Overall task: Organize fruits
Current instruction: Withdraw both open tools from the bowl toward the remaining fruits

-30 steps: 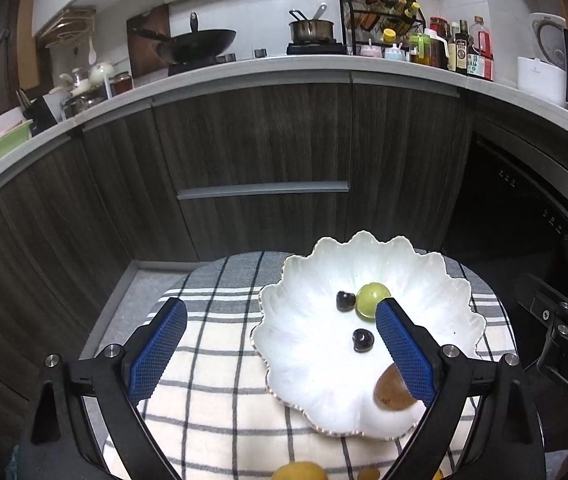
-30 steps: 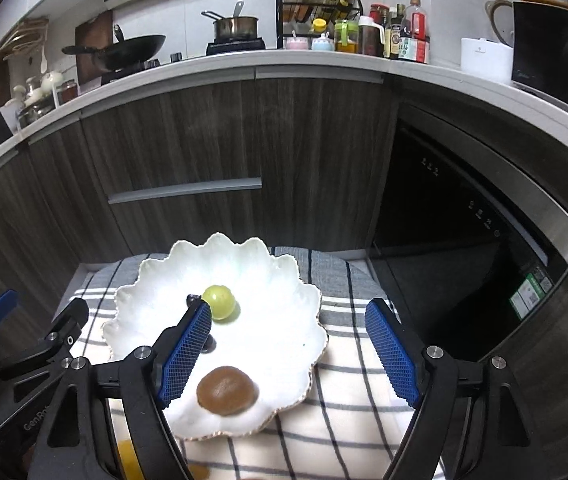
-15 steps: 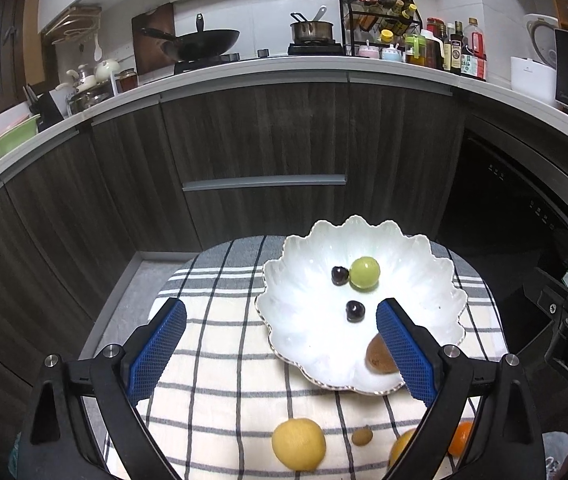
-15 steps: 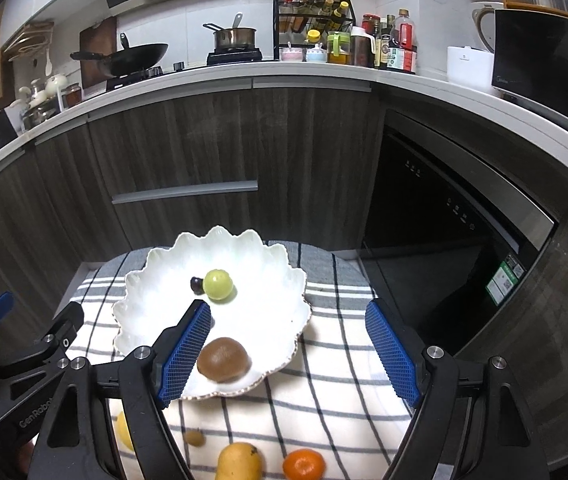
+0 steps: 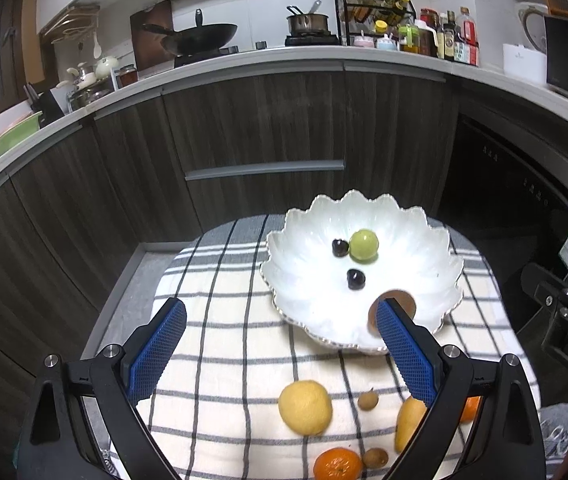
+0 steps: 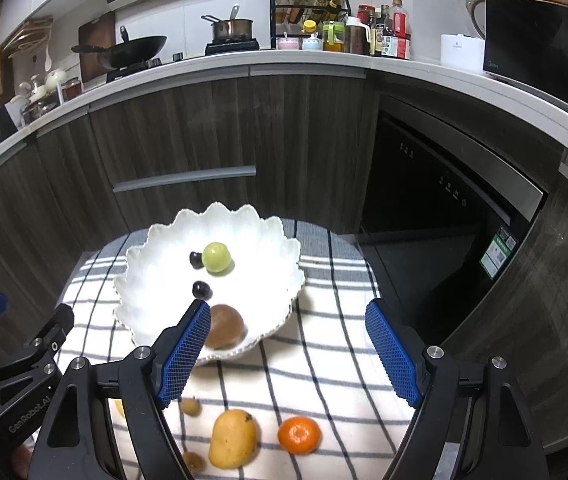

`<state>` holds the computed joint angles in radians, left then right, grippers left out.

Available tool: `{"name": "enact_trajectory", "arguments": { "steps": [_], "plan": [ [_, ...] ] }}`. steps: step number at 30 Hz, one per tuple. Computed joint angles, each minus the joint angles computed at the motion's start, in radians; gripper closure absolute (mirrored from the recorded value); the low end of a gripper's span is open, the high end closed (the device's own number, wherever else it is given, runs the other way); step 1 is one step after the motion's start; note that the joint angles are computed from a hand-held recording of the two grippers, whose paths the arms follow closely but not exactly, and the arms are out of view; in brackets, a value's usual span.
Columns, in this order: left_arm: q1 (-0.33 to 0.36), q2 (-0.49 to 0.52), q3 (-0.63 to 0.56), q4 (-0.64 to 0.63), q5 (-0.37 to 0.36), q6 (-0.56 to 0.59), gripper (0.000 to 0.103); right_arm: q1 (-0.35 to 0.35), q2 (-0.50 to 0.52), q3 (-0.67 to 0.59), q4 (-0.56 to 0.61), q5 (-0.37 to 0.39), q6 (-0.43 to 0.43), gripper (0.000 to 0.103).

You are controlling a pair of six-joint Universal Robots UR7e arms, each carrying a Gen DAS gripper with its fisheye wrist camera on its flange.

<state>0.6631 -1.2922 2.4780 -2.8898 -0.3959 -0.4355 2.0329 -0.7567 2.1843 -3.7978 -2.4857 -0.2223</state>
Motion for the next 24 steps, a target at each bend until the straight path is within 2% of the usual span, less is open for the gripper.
{"name": "enact_trajectory", "arguments": {
  "steps": [24],
  "plan": [
    [-0.030, -0.009, 0.133, 0.069, -0.039, -0.166, 0.006, -0.040, 0.039, 0.102, -0.057, 0.002, 0.048, 0.023]
  ]
}}
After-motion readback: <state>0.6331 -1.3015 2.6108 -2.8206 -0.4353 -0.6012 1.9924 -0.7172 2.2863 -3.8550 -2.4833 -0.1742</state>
